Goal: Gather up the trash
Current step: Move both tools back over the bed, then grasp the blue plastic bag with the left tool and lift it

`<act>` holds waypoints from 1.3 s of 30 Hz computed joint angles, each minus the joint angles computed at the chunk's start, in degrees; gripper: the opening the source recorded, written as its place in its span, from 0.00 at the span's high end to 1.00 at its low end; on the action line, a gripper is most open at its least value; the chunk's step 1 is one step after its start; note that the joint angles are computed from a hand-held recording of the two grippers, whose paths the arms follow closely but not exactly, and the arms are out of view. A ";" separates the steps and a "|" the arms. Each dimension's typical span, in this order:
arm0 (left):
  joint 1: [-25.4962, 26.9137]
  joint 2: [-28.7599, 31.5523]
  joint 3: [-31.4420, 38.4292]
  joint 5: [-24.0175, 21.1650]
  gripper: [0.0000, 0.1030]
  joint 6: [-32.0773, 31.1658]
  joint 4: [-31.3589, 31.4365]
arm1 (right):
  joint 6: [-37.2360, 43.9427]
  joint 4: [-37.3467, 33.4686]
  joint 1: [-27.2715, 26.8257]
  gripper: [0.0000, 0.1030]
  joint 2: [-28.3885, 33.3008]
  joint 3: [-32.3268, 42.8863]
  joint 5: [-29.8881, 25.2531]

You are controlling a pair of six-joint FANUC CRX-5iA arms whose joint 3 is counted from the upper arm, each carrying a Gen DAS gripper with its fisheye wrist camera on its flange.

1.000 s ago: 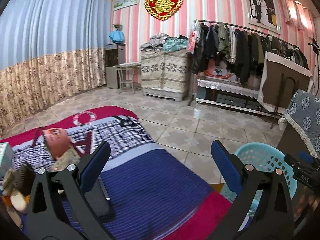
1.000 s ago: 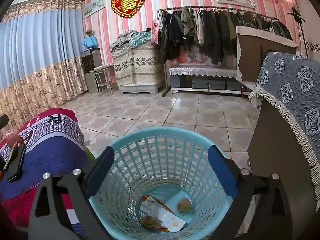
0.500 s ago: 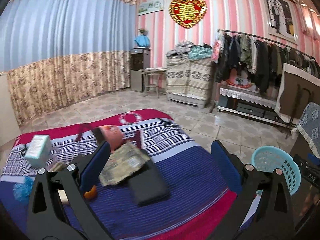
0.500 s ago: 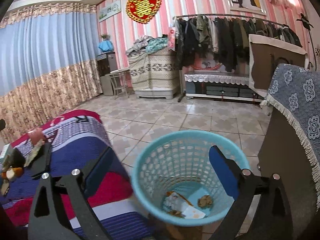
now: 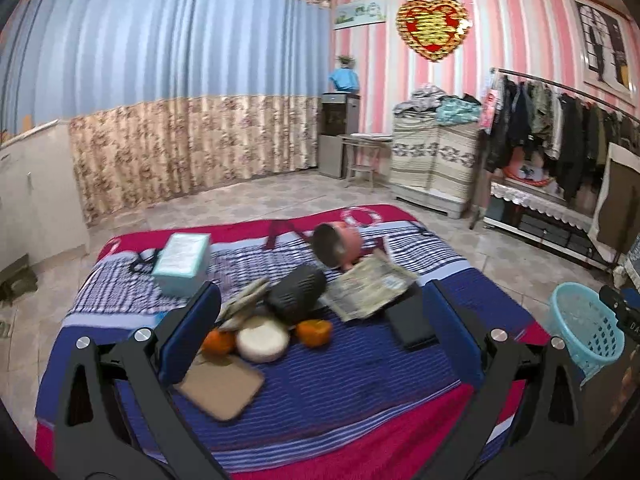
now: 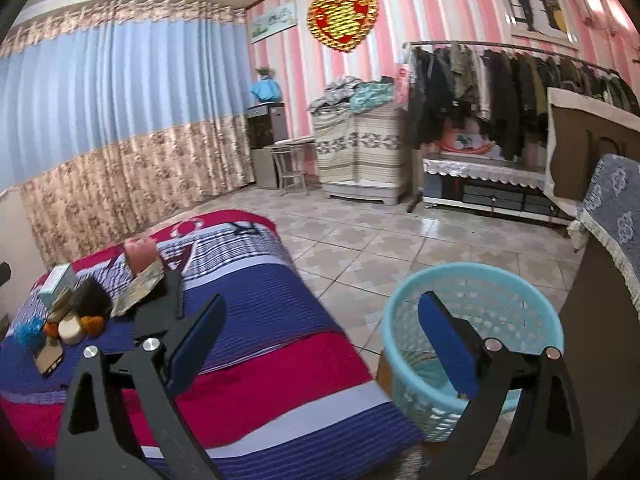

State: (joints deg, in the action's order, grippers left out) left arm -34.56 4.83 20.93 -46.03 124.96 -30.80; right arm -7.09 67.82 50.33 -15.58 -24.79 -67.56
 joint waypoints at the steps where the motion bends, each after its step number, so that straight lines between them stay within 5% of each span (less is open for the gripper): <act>1: 0.60 -0.91 -1.18 0.00 0.05 0.40 0.02 | 0.52 -0.20 0.22 0.08 0.49 0.46 0.10; 17: 8.62 -7.69 -12.27 0.62 0.05 2.01 2.73 | 6.10 -1.19 1.81 0.08 6.90 4.49 4.86; 30: 14.46 -5.00 -14.43 0.94 0.06 -2.11 7.95 | 12.07 -5.32 0.44 0.08 13.42 9.37 9.32; 39: 18.27 -0.93 -13.04 3.36 0.40 -8.47 13.95 | 16.49 -8.84 -0.99 0.08 17.57 13.59 13.69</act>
State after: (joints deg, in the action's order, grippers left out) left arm -16.29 3.89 7.89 -42.67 116.49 -16.84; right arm 9.41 58.98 49.34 1.99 -11.21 -53.87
